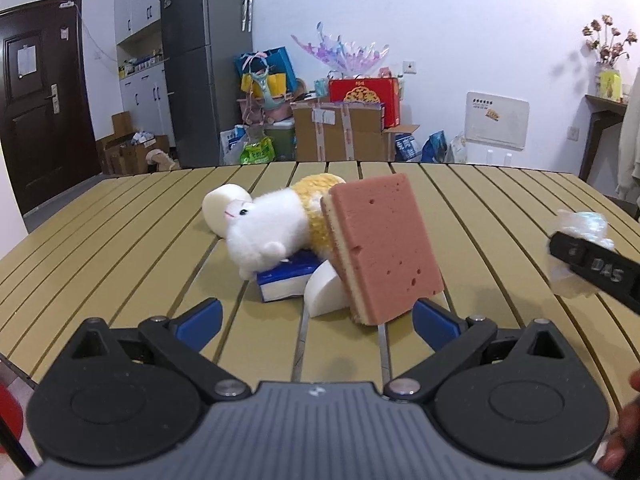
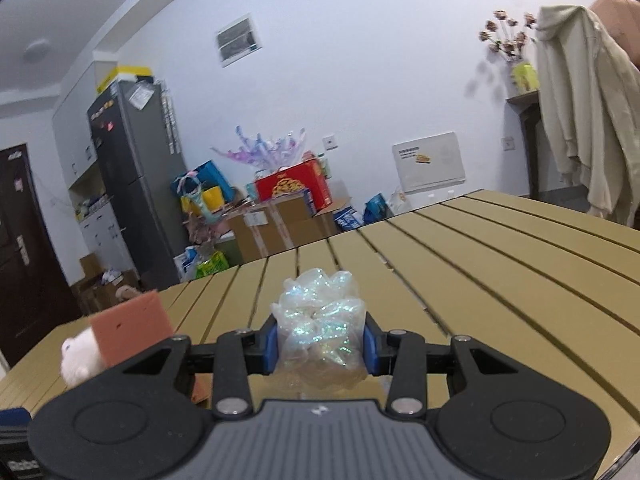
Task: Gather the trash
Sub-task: 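Grasp the pink sponge with the left tool and lift it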
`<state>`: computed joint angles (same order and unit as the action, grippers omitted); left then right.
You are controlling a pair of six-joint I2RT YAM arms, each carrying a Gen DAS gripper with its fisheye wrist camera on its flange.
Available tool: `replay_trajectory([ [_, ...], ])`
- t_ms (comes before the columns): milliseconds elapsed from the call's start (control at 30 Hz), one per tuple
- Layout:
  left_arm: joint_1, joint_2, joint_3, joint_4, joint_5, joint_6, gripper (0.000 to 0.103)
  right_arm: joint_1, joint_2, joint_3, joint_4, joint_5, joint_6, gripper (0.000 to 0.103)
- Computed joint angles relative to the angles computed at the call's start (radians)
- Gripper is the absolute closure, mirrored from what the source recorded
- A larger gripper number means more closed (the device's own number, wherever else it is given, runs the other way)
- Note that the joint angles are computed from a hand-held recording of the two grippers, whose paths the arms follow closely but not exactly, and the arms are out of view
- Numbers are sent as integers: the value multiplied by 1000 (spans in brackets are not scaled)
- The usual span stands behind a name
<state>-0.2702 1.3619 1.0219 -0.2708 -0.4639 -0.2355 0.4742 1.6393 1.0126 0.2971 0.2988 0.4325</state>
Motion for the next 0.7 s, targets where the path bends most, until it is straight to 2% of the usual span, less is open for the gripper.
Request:
replay_trajectory([
  [200, -10, 109, 102, -26, -16, -51, 0, -51, 14, 6, 15, -36, 7, 64],
  [467, -74, 242, 240, -42, -100, -107, 0, -103, 61, 68, -5, -56, -41, 64],
  [700, -103, 405, 434, -142, -163, -195, 0, -134, 105, 135, -73, -76, -81, 64],
])
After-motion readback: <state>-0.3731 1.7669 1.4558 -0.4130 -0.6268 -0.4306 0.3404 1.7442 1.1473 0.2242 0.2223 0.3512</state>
